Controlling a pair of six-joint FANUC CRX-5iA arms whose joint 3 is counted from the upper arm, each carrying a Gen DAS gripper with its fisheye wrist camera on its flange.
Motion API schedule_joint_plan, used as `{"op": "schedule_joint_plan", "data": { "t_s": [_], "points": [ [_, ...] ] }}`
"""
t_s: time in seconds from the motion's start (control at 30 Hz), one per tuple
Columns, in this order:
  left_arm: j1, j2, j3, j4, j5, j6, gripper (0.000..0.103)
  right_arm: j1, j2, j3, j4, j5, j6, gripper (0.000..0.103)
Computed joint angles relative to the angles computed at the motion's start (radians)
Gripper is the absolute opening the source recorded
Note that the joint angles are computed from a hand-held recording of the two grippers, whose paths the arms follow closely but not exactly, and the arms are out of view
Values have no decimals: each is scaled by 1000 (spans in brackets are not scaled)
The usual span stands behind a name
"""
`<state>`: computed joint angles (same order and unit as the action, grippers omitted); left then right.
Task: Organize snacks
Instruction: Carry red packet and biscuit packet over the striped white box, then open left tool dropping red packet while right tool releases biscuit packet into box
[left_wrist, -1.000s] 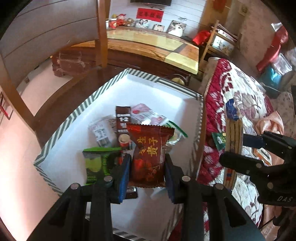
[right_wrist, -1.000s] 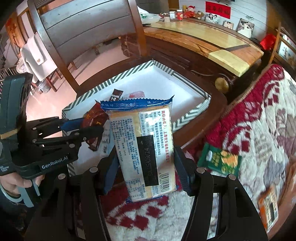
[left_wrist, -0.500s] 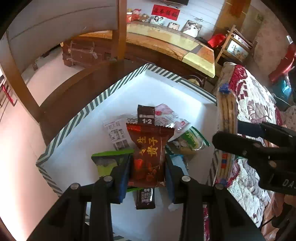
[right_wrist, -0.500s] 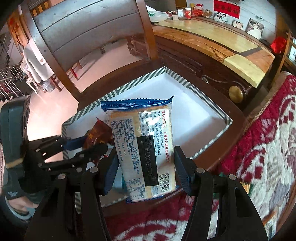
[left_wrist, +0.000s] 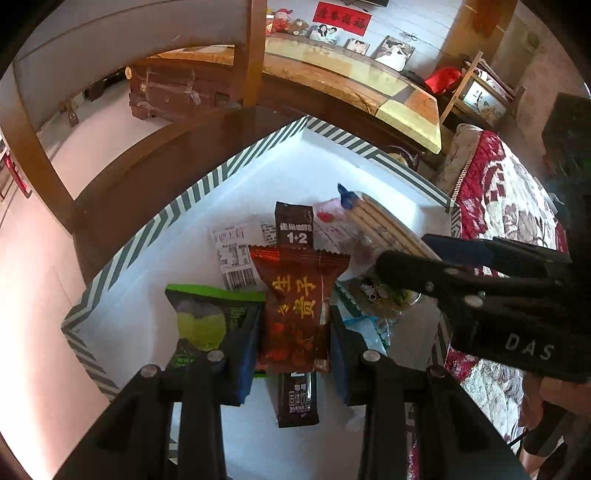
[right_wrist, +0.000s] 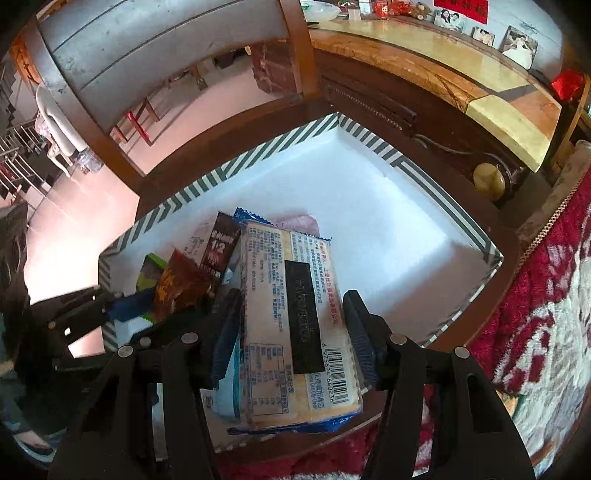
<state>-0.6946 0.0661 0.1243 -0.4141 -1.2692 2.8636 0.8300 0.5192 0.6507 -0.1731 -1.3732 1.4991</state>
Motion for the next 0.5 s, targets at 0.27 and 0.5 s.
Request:
{"op": "schedule_joint_plan", "data": {
  "t_s": [0.27,0.5],
  "points": [
    [2,8,6,2,-10,-1,37,-1,27,24,-23,12,-62,56],
    [-3,16,16,-4,-27,11,53,-18,-23,-27,-67,45,-106,57]
  ]
}}
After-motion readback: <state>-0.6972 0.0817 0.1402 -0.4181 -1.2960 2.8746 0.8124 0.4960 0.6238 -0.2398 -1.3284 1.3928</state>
